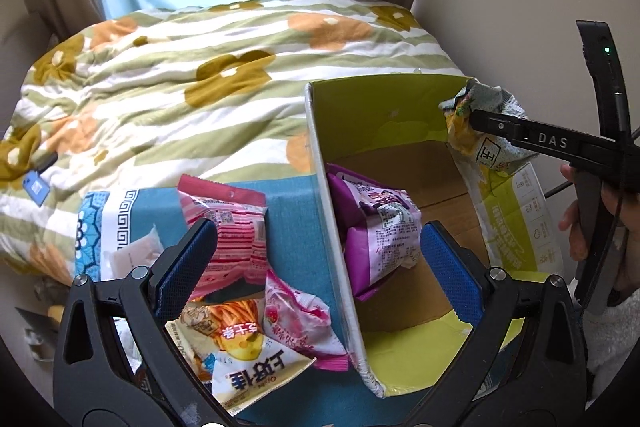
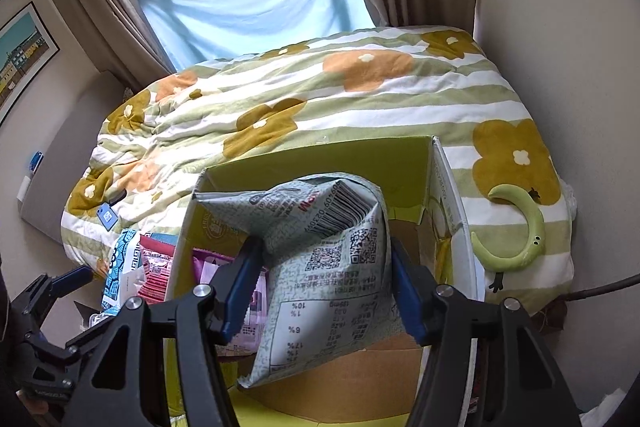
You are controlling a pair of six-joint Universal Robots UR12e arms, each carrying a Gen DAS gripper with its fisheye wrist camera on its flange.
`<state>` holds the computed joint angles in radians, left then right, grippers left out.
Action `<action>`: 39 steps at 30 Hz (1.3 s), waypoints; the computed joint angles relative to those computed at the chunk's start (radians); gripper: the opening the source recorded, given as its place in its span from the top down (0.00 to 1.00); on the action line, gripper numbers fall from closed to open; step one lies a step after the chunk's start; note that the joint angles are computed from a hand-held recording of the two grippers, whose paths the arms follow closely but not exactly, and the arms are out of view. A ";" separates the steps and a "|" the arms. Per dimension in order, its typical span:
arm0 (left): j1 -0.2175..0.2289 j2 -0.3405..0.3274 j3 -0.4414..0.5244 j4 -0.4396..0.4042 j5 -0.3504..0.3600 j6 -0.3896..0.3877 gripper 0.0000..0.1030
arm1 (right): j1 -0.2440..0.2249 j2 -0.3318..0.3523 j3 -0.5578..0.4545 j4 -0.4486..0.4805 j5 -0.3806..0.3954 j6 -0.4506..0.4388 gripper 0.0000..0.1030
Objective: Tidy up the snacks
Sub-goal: 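Carry both bags over the yellow box and open both tools to drop them, then move both tools back toward the snack pile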
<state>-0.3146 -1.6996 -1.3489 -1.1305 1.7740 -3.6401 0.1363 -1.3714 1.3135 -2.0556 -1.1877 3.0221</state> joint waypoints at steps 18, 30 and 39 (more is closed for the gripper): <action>-0.044 0.030 -0.009 -0.011 0.102 -0.033 0.02 | -0.003 -0.075 0.092 -0.106 -0.084 -0.059 0.08; -0.127 0.110 -0.021 -0.112 0.278 -0.206 0.02 | -0.029 -0.169 0.132 -0.107 0.029 -0.152 0.08; -0.149 0.216 -0.097 -0.215 0.361 -0.358 0.02 | -0.017 -0.217 0.169 -0.111 0.113 -0.207 0.08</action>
<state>-0.4634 -1.4836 -1.4454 -1.3460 2.1348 -3.9976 0.1189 -1.5887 1.4830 -2.1665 -1.0743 2.8152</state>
